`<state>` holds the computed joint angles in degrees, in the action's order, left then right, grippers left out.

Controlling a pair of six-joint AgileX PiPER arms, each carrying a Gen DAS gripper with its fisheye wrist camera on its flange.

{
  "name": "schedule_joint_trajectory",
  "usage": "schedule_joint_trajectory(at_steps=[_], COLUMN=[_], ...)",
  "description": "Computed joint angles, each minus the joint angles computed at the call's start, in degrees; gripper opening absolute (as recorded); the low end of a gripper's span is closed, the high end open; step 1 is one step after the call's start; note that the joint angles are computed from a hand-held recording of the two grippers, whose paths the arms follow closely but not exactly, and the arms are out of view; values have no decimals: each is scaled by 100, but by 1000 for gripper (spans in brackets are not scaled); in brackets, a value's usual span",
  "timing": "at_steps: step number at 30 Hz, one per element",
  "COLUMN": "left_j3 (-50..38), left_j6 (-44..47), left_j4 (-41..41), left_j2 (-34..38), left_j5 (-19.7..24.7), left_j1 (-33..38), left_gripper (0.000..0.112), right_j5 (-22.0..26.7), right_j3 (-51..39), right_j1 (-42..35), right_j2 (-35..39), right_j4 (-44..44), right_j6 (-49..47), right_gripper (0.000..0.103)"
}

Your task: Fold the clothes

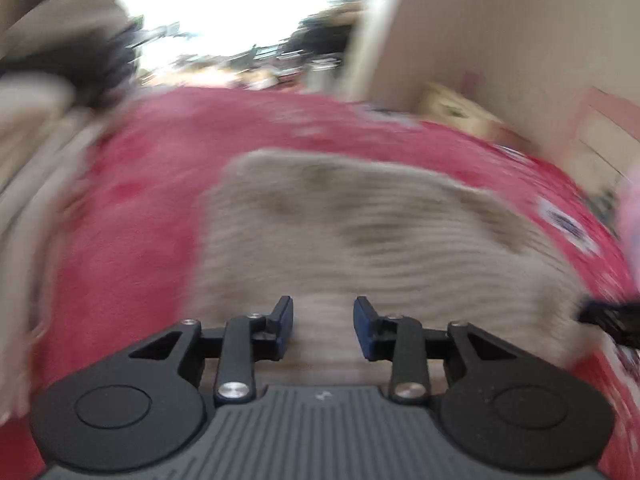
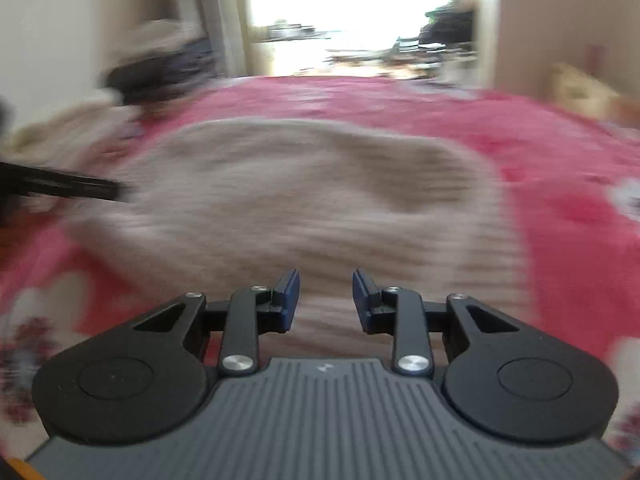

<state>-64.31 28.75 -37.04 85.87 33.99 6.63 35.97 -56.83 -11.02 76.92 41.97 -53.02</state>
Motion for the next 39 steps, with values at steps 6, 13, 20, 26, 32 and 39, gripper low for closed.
schedule_joint_trajectory(at_steps=[6,13,20,26,32,39], left_j3=[133,-55,-467,-468,-400,-183], left_j6=[226,-543,-990,-691,-462,-345], left_j4=[-1294,-924,-1231,-1596,-1738,-1924], left_j2=[248,-82,419,829,1085,1004], left_j5=[340,764,1960,2695,2532,1985], left_j1=[818,1159,1973,2184,1958,1604], left_gripper=[19,56,64,71,77,50], right_j5=[415,221,-54,-869,-631,442], right_j3=[-276,-312,-152,45,-72,-859], right_j1=[-821,-299,1695,2739,2550,1723], right_j2=[840,49,-88,51,58,575], right_j4=[360,243,618,-292,-718,832], right_j6=[-312,274,-1721,-1799,-1005,-1211], right_gripper=[30,32,48,52,53,53])
